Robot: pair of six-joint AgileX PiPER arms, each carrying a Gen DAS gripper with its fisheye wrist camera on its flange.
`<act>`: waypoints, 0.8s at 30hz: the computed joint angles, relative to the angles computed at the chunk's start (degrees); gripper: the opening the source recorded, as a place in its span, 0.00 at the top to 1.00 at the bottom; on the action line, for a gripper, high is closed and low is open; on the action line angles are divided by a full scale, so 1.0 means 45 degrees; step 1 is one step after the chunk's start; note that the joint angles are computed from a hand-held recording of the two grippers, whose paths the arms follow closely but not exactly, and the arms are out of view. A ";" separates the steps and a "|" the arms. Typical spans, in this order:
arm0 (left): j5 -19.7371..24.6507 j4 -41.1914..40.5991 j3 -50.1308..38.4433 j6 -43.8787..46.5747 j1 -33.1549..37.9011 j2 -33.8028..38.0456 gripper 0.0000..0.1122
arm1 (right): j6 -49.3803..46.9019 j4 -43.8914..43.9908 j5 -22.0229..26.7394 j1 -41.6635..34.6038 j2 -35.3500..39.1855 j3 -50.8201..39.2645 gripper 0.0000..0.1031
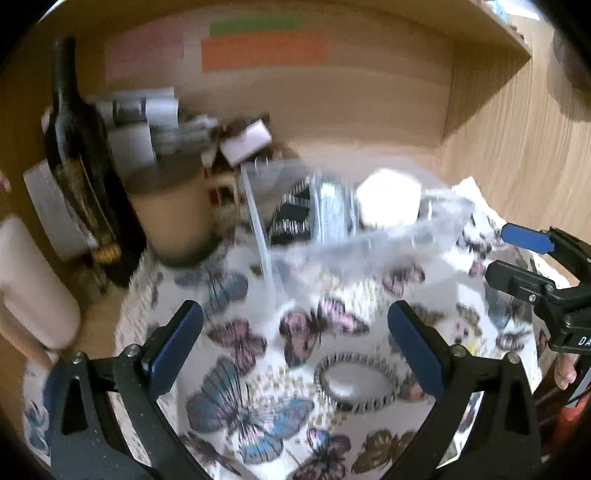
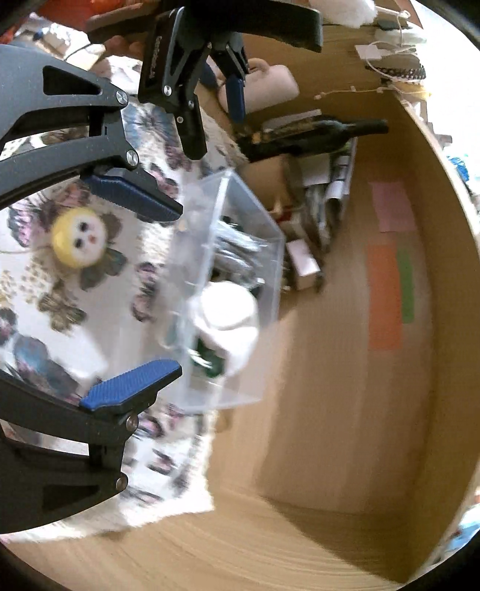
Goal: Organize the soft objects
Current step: 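Grasp the yellow felt ball with the right tool while the left tool grasps the black-and-white hair tie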
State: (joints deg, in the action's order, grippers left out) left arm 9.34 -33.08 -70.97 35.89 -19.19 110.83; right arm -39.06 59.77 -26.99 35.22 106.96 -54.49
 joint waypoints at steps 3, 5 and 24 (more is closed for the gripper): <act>-0.0192 -0.1788 0.0572 0.1704 0.0005 0.0109 0.11 | 0.1196 -0.0650 0.0418 -0.0053 0.0352 0.0197 0.27; -0.0137 -0.2260 0.0723 0.2195 -0.0003 0.0209 0.24 | 0.1926 -0.1084 0.0631 -0.0026 0.0601 0.0250 0.27; 0.1068 -0.0903 0.0038 0.1069 -0.0272 0.1330 0.94 | 0.3190 -0.2359 0.1703 0.0201 0.1843 -0.0296 0.59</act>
State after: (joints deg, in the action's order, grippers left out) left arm 14.15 -37.14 -70.80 40.71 -20.42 116.81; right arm -24.71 49.15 -19.33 36.12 115.25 -55.82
